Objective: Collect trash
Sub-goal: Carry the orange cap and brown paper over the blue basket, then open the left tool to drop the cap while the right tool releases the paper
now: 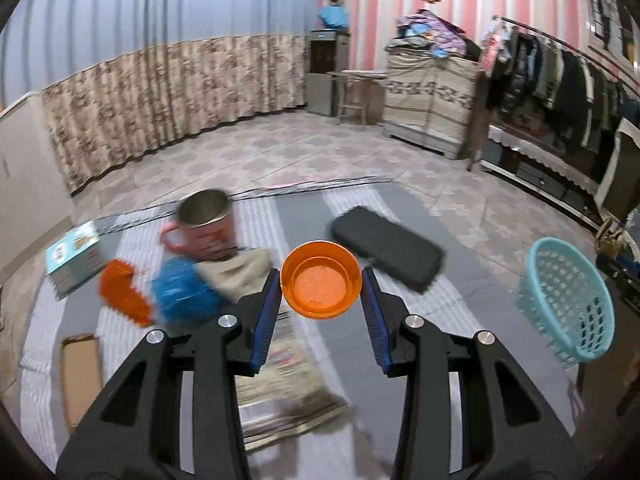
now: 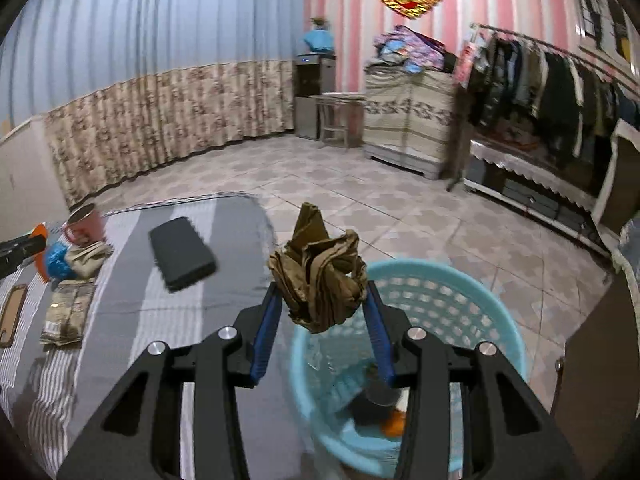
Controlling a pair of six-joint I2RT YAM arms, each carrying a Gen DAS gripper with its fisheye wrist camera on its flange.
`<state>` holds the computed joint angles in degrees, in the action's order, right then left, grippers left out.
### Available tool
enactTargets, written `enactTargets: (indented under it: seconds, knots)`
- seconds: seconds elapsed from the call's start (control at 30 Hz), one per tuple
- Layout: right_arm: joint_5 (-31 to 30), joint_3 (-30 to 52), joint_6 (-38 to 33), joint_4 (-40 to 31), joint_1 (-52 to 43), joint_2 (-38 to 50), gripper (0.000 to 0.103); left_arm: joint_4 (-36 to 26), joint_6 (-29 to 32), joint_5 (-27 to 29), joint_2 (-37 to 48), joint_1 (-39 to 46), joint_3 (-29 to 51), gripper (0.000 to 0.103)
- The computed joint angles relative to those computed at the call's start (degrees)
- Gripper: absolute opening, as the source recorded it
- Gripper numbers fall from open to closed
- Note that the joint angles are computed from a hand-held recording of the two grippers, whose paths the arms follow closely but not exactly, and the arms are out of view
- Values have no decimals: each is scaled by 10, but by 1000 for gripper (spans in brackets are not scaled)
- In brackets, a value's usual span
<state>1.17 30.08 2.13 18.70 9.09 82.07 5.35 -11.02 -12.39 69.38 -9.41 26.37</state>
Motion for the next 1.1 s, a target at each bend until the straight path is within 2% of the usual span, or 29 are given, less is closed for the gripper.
enactTargets:
  seconds: [0.2, 0.3, 0.57, 1.1]
  knots:
    - [-39, 2, -16, 7, -84, 7, 42, 40, -38, -64, 120, -139, 77, 39]
    - [-57, 12, -15, 8, -115, 27, 42, 51, -48, -73, 173, -176, 117, 39]
    - [-93, 43, -16, 8, -173, 76, 42, 74, -64, -75, 296, -256, 217, 39]
    - [-86, 54, 19, 11, -207, 122, 42, 69, -30, -47, 484, -329, 390, 39]
